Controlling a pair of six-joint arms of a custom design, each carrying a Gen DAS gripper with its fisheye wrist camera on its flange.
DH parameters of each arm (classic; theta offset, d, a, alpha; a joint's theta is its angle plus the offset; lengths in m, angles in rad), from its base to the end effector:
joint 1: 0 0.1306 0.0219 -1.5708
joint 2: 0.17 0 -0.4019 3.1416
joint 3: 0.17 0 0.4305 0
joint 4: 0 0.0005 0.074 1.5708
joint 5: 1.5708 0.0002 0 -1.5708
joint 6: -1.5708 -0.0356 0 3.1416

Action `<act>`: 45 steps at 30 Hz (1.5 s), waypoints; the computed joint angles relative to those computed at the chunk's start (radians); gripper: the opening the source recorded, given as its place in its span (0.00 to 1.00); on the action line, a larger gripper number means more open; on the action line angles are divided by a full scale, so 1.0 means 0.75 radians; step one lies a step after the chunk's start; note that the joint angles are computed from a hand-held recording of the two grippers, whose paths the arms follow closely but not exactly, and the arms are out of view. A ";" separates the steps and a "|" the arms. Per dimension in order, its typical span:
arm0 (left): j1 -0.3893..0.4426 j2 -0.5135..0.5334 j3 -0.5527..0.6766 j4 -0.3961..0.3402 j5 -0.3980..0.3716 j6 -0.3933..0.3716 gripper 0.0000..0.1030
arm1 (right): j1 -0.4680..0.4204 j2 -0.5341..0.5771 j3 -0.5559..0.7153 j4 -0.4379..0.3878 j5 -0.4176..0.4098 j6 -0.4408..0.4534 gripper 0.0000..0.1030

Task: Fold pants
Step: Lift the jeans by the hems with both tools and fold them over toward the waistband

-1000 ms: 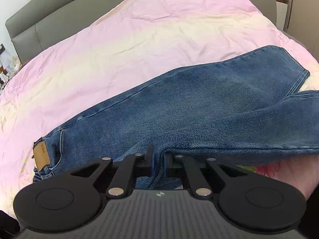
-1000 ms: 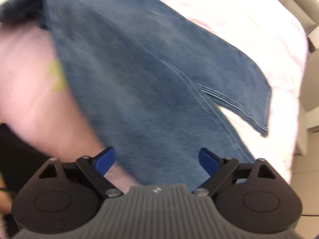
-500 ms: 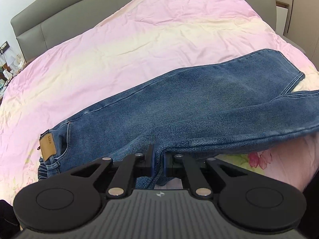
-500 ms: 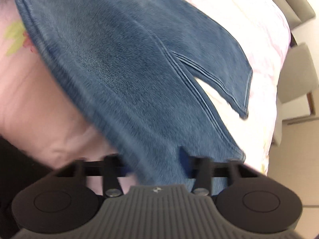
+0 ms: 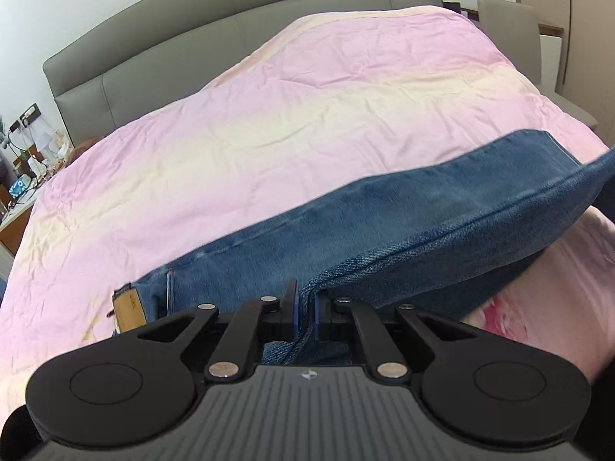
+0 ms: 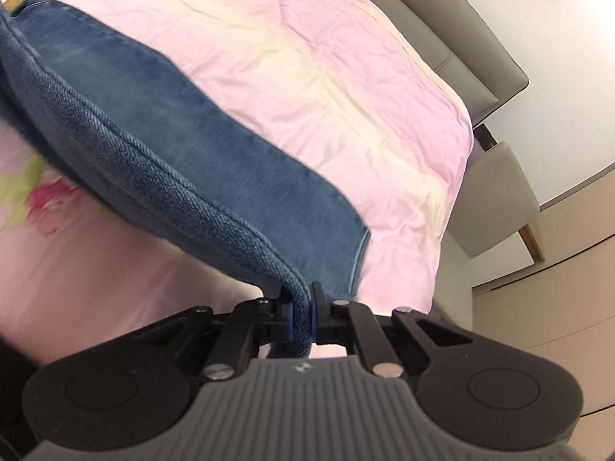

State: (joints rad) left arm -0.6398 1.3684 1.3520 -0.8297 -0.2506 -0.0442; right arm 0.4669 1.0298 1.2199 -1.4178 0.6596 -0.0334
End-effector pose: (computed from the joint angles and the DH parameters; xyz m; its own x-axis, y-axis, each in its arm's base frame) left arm 0.4150 -0.2985 0.4439 -0.5803 0.4852 -0.6541 0.4726 0.8547 0.2148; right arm 0.3075 0.1300 0.4903 -0.8462 -0.3970 -0.3555 -0.1434 0.8122 -0.5655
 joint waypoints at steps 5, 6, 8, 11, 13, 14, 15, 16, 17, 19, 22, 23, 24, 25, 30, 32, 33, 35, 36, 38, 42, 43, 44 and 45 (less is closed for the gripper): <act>-0.015 0.150 0.082 0.093 -0.115 -0.035 0.07 | -0.145 0.163 0.028 0.182 -0.013 0.145 0.02; -0.015 0.182 0.102 0.108 -0.137 -0.049 0.07 | -0.141 0.203 0.046 0.202 0.004 0.153 0.02; -0.009 0.247 0.146 0.120 -0.157 -0.070 0.07 | -0.162 0.272 0.068 0.272 0.018 0.210 0.02; 0.010 0.338 0.213 0.127 -0.150 -0.113 0.07 | -0.202 0.378 0.114 0.337 -0.001 0.268 0.02; 0.021 0.397 0.254 0.135 -0.145 -0.152 0.07 | -0.261 0.455 0.146 0.373 -0.049 0.300 0.02; 0.026 0.424 0.273 0.141 -0.147 -0.173 0.07 | -0.278 0.483 0.156 0.386 -0.067 0.303 0.02; 0.029 0.453 0.292 0.146 -0.150 -0.191 0.07 | -0.290 0.513 0.165 0.403 -0.086 0.300 0.03; 0.033 0.483 0.313 0.143 -0.153 -0.204 0.07 | -0.303 0.542 0.174 0.417 -0.103 0.299 0.06; 0.036 0.512 0.333 0.139 -0.154 -0.212 0.07 | -0.312 0.572 0.183 0.427 -0.111 0.294 0.09; 0.043 0.557 0.359 0.137 -0.152 -0.229 0.07 | -0.340 0.624 0.200 0.451 -0.137 0.288 0.26; 0.052 0.619 0.403 0.114 -0.149 -0.249 0.07 | -0.379 0.659 0.209 0.466 -0.176 0.291 0.42; 0.057 0.635 0.417 0.102 -0.141 -0.248 0.07 | -0.393 0.664 0.213 0.469 -0.188 0.298 0.45; 0.063 0.652 0.434 0.084 -0.132 -0.244 0.08 | -0.413 0.656 0.211 0.472 -0.200 0.313 0.55; 0.070 0.668 0.448 0.068 -0.124 -0.235 0.09 | -0.428 0.654 0.214 0.473 -0.209 0.329 0.64; 0.086 0.710 0.485 0.014 -0.094 -0.202 0.08 | -0.511 0.682 0.313 0.346 -0.321 0.383 0.74; 0.077 0.701 0.464 0.033 -0.120 -0.238 0.08 | -0.539 0.711 0.387 0.230 -0.374 0.374 0.76; 0.078 0.715 0.481 0.032 -0.129 -0.258 0.08 | -0.553 0.725 0.422 0.176 -0.395 0.368 0.78; 0.076 0.714 0.479 0.030 -0.138 -0.271 0.08 | -0.571 0.755 0.488 0.091 -0.407 0.350 0.81; 0.074 0.714 0.481 0.024 -0.142 -0.272 0.08 | -0.570 0.770 0.517 0.052 -0.398 0.358 0.82; 0.063 0.727 0.502 0.003 -0.151 -0.268 0.08 | -0.545 0.784 0.539 0.042 -0.314 0.407 0.82; 0.056 0.732 0.518 -0.021 -0.156 -0.276 0.08 | -0.521 0.786 0.542 0.044 -0.160 0.480 0.82; 0.056 0.740 0.530 -0.026 -0.158 -0.281 0.08 | -0.525 0.785 0.544 0.039 -0.142 0.470 0.82; 0.057 0.759 0.555 -0.030 -0.160 -0.288 0.08 | -0.529 0.785 0.547 0.039 -0.112 0.465 0.82; 0.058 0.773 0.571 -0.028 -0.162 -0.295 0.09 | -0.532 0.781 0.546 0.040 -0.077 0.458 0.81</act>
